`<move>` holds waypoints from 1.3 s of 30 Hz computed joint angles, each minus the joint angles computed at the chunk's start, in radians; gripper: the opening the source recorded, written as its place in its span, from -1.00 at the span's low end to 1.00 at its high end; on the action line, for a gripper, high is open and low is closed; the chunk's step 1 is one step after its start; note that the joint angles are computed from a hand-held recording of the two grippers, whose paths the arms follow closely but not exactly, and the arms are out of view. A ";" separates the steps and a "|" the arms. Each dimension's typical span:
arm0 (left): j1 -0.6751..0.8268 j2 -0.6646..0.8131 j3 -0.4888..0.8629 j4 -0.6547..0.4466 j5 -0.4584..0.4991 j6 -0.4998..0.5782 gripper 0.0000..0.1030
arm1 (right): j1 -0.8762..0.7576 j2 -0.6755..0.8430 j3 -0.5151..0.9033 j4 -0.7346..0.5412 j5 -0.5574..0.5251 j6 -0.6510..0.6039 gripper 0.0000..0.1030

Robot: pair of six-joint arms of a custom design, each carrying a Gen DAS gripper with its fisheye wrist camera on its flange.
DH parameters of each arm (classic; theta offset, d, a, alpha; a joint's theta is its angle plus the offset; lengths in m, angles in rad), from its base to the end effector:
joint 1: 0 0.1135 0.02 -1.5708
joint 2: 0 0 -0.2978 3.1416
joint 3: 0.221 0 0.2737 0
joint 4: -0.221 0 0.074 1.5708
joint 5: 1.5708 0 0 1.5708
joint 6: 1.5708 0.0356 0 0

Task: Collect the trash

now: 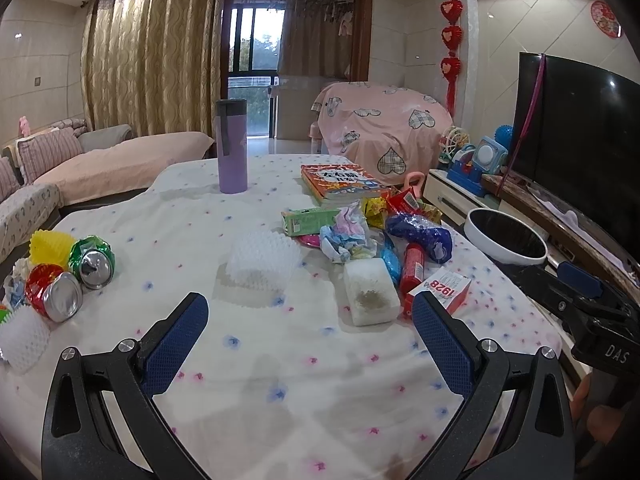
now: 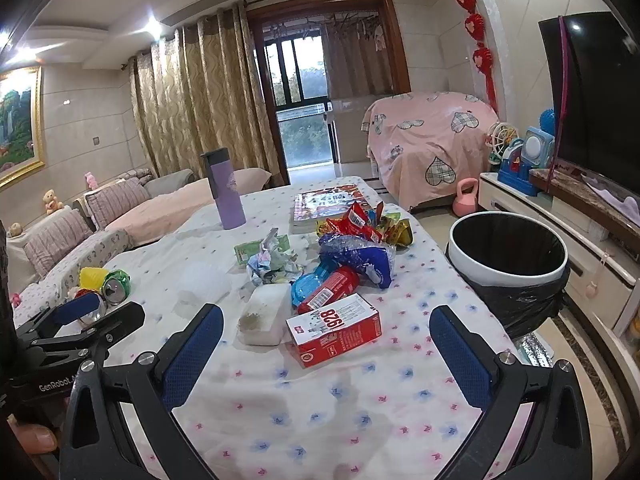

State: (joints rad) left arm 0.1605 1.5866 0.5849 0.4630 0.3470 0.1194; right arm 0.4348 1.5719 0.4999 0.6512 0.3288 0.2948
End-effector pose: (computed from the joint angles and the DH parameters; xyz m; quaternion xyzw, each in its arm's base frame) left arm 0.3093 0.0378 0.1635 0.0676 0.8583 -0.0809 0.5022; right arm 0.2761 0.1155 0.1615 0.0309 0.8321 0.0631 0.5502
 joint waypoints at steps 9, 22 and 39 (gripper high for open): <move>0.016 0.033 0.033 -0.034 0.016 -0.003 1.00 | 0.000 0.011 0.022 -0.024 -0.022 0.010 1.00; 0.079 0.177 0.195 -0.148 0.010 0.021 1.00 | 0.020 0.137 0.174 -0.146 -0.116 0.040 0.71; 0.055 0.521 0.644 -0.427 0.012 0.026 1.00 | -0.009 0.451 0.535 -0.403 -0.262 0.080 0.11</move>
State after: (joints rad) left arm 0.2154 2.1072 1.2288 0.0356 0.3591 0.1451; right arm 0.4260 2.0224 1.0348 0.2484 0.0670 0.3749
